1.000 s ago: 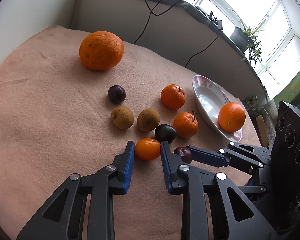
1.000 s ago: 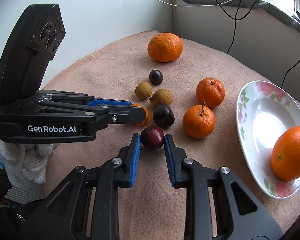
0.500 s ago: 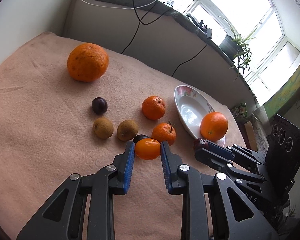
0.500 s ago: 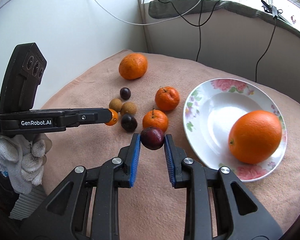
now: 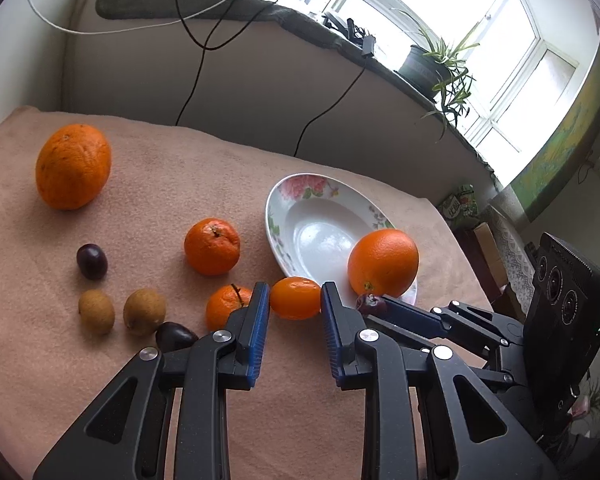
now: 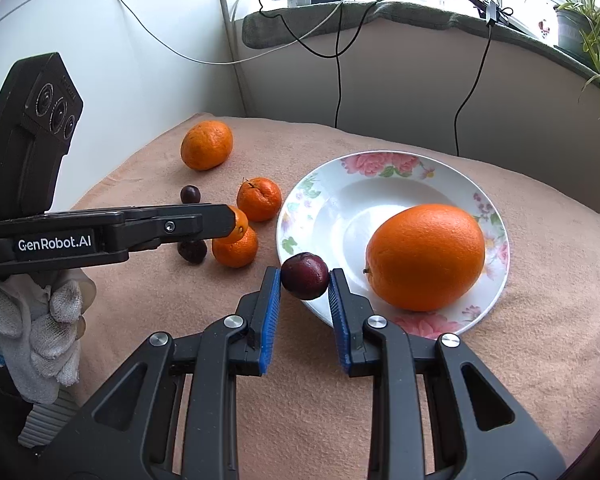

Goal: Organize fruits
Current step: 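Carry the plum with the right tool while the left tool carries the mandarin to the plate, then open the right tool over the plate while the left tool releases the mandarin there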

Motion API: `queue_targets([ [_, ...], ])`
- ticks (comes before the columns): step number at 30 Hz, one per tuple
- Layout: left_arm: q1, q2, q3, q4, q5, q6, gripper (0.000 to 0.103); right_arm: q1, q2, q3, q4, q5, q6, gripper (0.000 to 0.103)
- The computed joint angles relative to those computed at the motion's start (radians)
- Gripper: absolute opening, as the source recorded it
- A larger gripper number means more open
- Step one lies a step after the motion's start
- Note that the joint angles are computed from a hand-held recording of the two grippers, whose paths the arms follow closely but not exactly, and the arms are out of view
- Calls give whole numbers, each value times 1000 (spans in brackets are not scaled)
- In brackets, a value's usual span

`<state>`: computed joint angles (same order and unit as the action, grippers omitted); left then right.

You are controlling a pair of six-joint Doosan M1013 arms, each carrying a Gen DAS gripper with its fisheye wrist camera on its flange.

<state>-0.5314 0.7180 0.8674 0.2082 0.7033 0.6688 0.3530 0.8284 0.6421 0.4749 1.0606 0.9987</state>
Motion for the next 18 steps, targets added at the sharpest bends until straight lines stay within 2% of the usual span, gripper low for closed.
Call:
queue_targets([
  [8, -8, 61, -114, 15, 89, 66, 25, 0, 11, -16, -24, 12, 13, 26],
  [18, -8, 84, -160, 1, 124, 93, 25, 4, 14, -24, -36, 5, 15, 26],
])
